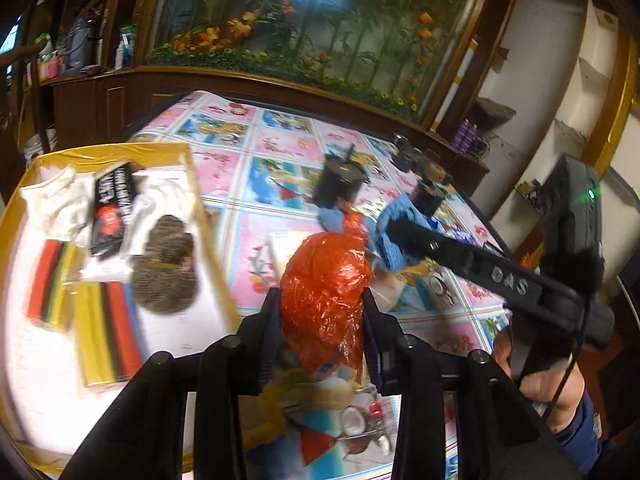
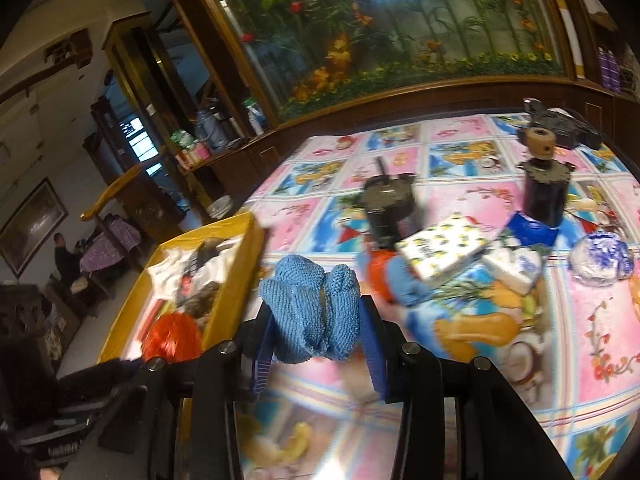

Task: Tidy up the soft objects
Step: 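Carry the red bag with the left gripper while the right carries the blue socks, releasing both in the box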

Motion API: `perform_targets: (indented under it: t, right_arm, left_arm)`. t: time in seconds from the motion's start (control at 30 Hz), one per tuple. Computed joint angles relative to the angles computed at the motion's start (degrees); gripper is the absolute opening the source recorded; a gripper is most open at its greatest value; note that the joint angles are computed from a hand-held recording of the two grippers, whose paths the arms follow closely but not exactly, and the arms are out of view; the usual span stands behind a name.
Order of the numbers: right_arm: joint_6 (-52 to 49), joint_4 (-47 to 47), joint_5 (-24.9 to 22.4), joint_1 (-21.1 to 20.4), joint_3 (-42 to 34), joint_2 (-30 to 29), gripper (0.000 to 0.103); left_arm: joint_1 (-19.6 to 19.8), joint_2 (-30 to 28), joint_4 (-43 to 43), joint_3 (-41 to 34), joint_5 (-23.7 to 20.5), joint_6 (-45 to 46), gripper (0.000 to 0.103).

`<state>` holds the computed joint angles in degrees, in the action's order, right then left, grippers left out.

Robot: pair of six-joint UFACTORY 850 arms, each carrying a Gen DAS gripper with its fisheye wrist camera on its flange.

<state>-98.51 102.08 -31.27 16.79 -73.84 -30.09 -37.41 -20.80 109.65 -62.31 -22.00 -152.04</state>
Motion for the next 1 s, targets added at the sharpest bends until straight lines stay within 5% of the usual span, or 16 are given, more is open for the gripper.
perform_targets:
  t: [0.33, 1.0]
  right_arm:
    - [-0.79, -6.73, -4.02, 7.48, 2.90, 2.88, 0.044]
    - [6.01, -19.34, 6.98, 14.35, 0.44, -0.61, 0.046]
  left_arm:
    - [3.01, 10.18, -4.99, 13.67, -6.94, -4.81, 0.036]
    - [4.62, 10.42, -14.81, 16.80, -5.22, 3.27, 0.036]
